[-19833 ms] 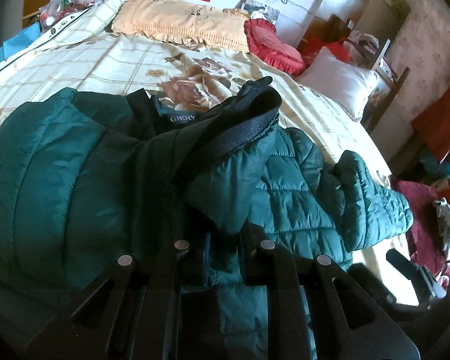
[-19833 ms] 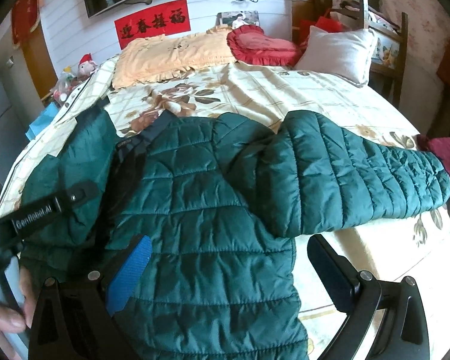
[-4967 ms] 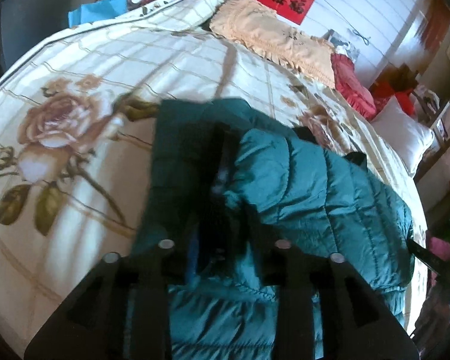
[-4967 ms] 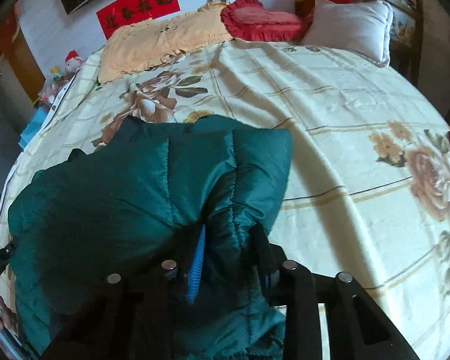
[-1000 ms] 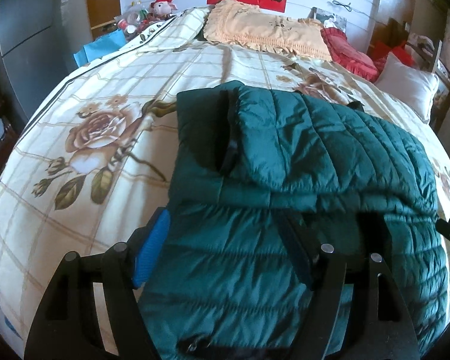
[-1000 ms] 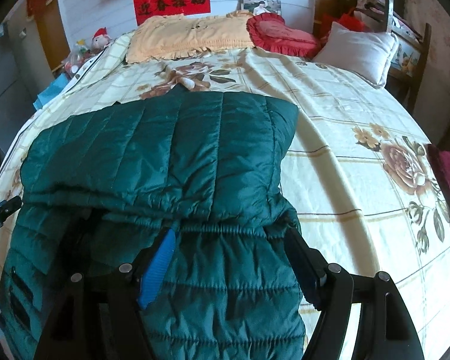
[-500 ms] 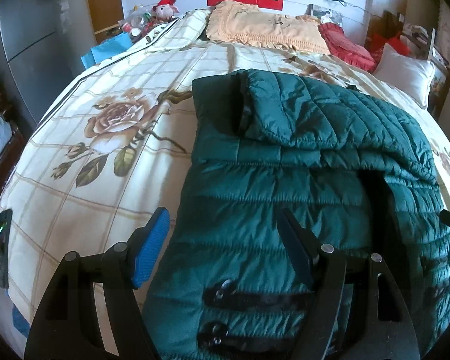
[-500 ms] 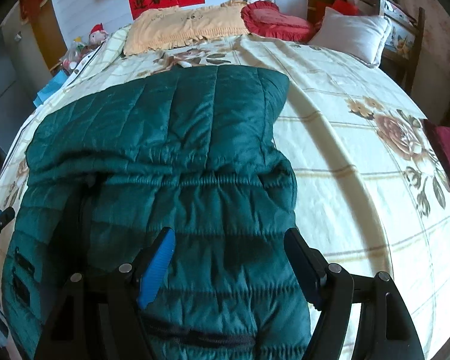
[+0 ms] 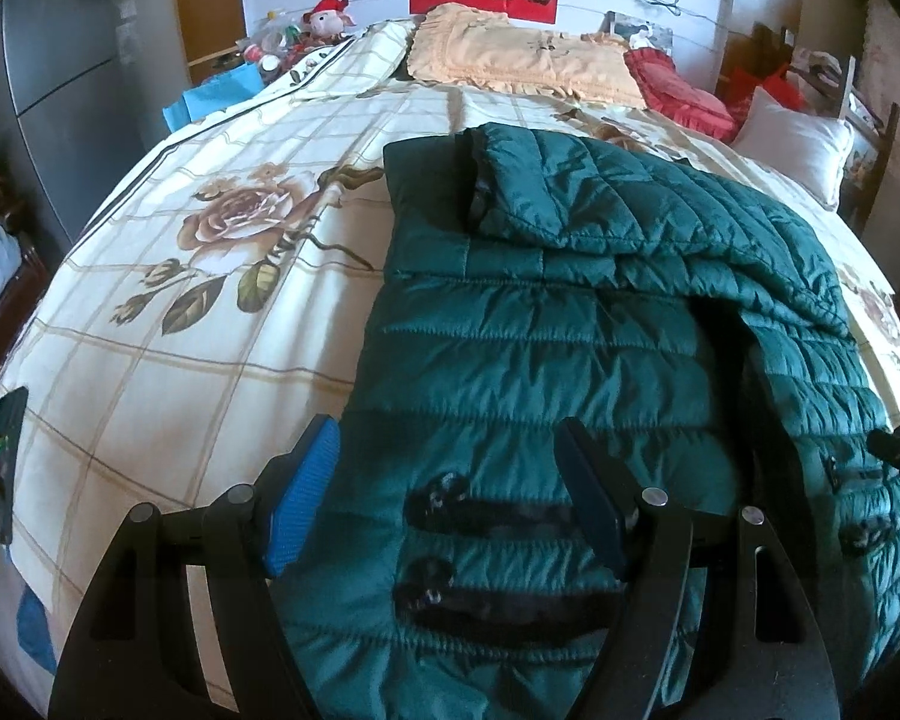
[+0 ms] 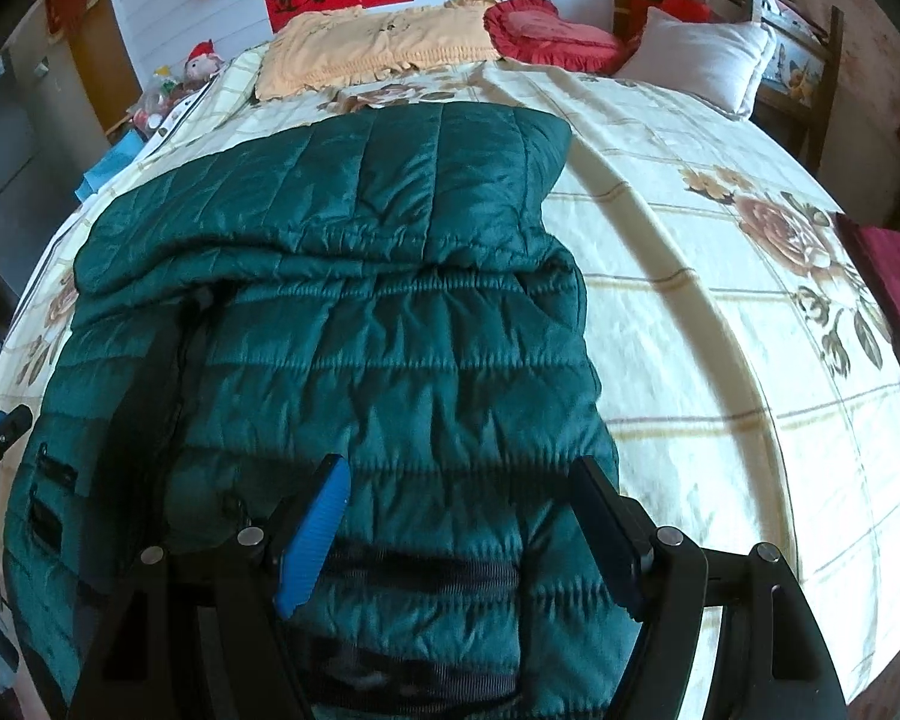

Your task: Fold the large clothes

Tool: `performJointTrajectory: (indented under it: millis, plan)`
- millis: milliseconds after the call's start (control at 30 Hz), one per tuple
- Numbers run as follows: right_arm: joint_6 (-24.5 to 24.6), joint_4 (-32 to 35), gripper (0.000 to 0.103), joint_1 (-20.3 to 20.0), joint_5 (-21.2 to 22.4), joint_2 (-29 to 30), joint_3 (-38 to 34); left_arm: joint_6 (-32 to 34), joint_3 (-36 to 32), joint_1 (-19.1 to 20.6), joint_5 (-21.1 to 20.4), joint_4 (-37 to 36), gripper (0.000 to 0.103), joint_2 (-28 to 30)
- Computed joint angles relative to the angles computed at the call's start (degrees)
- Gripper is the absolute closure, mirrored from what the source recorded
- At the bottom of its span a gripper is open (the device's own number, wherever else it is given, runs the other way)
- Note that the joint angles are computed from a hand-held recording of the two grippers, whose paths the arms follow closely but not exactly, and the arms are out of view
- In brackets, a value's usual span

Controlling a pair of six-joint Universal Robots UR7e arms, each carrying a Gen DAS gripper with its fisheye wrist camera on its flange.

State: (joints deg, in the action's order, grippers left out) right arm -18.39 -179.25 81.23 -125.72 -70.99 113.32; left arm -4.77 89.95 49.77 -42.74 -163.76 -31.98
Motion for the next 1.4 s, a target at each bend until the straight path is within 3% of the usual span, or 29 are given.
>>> performJointTrajectory:
  millis: [833,1400]
  plan:
    - [0.85,-3.28,0.030,0.58,-0.90,-5.48,10.42,-2.87,11.02,-1.81,-1.92,-3.02,0.028,-5.39]
    - [1.02,-6.00,0.027,1.75,-1.64,-8.79,15.75,-6.45,17.58,-1.04,-3.21,-3.43,0.028,-10.45]
